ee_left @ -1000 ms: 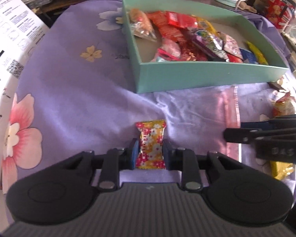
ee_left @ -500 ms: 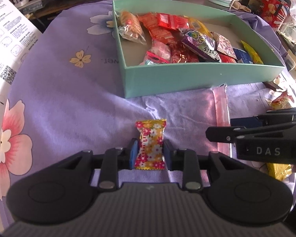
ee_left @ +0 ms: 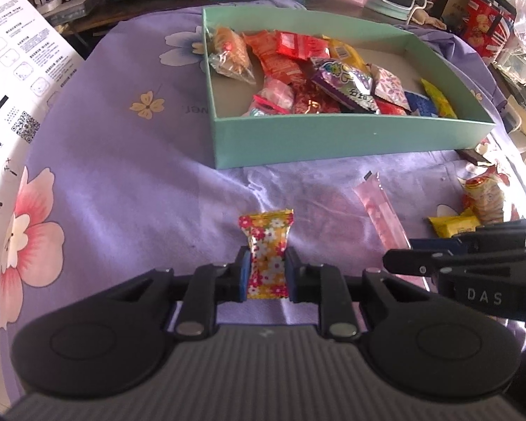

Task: Organize snacks
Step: 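Carry both held candies into the tray and open both tools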

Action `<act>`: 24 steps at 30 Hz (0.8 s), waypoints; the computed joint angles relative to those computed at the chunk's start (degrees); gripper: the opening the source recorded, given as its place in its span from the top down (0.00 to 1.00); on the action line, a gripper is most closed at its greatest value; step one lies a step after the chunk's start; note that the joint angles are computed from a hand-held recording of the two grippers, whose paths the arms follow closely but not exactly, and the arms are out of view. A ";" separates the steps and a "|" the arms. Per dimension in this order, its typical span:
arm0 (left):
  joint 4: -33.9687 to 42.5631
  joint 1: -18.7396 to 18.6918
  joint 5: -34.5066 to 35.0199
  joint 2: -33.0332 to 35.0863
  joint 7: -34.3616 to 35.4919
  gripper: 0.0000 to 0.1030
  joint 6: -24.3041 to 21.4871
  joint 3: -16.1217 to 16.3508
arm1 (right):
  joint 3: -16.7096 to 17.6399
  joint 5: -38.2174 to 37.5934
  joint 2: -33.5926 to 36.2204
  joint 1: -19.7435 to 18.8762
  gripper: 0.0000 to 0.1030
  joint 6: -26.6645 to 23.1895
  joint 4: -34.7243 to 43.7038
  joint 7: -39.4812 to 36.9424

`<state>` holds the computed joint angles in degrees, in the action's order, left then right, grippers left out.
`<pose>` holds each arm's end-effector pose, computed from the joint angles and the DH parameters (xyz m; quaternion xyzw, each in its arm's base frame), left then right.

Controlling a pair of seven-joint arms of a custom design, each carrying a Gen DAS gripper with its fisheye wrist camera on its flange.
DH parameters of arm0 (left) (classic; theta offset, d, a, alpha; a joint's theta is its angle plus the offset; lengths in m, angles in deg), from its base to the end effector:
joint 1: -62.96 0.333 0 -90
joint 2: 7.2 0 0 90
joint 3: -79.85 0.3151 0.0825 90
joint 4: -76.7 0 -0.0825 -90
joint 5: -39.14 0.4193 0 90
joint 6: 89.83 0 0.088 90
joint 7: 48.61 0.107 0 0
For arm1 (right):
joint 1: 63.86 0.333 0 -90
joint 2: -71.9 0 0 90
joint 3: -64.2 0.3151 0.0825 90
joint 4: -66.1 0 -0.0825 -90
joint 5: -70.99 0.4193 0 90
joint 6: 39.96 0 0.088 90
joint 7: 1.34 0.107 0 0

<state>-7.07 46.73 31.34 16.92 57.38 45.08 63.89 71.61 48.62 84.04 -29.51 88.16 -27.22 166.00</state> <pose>0.6548 -0.3726 0.4915 -0.3994 0.8782 -0.2572 0.0556 0.5314 0.4494 0.5296 -0.5149 0.8193 -0.1064 0.2286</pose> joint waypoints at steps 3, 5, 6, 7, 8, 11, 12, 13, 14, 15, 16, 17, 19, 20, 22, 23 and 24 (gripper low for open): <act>-1.36 0.39 -0.96 -1.35 0.52 0.81 0.42 -0.37 | 0.07 -0.94 -1.45 0.27 0.84 0.47 -1.27 1.22; -2.14 0.64 -1.79 -2.24 1.04 0.81 0.70 -0.63 | 0.25 -1.93 -2.04 0.43 0.84 0.23 -1.45 1.90; -2.48 0.73 -2.25 -2.68 1.25 0.81 0.81 -0.74 | 0.35 -2.30 -2.42 0.46 0.84 0.26 -1.68 2.29; -2.71 0.80 -2.68 -3.07 1.43 0.81 0.86 -0.84 | 0.46 -2.65 -2.84 0.48 0.83 0.39 -1.93 2.76; -3.01 0.93 -3.22 -3.56 1.77 0.81 1.00 -0.97 | 0.59 -3.05 -3.30 0.48 0.84 0.50 -2.18 3.03; -3.12 1.11 -4.59 -4.51 2.80 0.81 1.47 -1.21 | 0.97 -4.35 -4.36 0.43 0.84 0.47 -2.36 3.81; -2.96 1.16 -5.05 -4.68 3.11 0.81 1.72 -1.28 | 1.08 -4.82 -4.64 0.40 0.84 0.41 -2.30 4.01; -2.69 1.19 -5.51 -4.78 3.38 0.81 1.93 -1.34 | 1.16 -5.39 -5.01 0.34 0.84 0.42 -2.30 4.21; -2.13 1.13 -5.79 -4.70 3.47 0.81 2.14 -1.34 | 1.22 -5.92 -5.33 0.24 0.84 0.40 -2.26 4.34; -1.56 1.02 -5.87 -4.54 3.49 0.81 2.39 -1.29 | 1.26 -6.49 -5.66 0.10 0.84 0.36 -2.27 4.44; -0.86 0.85 -5.80 -4.26 3.40 0.81 2.62 -1.22 | 1.26 -7.18 -5.99 -0.07 0.84 0.22 -2.11 4.49; 0.31 0.59 -5.53 -3.68 3.09 0.81 2.75 -1.09 | 1.27 -7.55 -6.26 -0.31 0.84 0.29 -2.08 4.47; 3.02 0.03 -4.75 -2.23 2.14 0.81 2.60 -0.82 | 1.22 -8.40 -6.68 -0.86 0.84 0.15 -1.78 4.47; 4.95 -0.33 -4.17 -1.13 1.63 0.81 2.35 -0.68 | 1.15 -9.03 -6.87 -1.14 0.84 -0.17 -1.52 4.45; 8.83 -1.12 -2.82 1.20 0.67 0.81 1.83 -0.40 | 1.01 -9.70 -7.17 -1.79 0.84 -0.53 -1.15 4.00; 11.35 -1.58 -2.04 2.73 0.13 0.81 1.18 -0.23 | 0.87 -9.85 -7.38 -2.22 0.84 -0.57 -1.07 3.74; 14.06 -2.10 -1.21 4.40 -0.46 0.81 0.36 -0.04 | 0.73 -9.87 -7.51 -2.69 0.84 -0.55 -0.96 3.44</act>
<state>7.00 44.63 30.13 21.32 56.92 45.43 63.86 72.34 38.75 76.53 -32.20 87.61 -28.18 169.43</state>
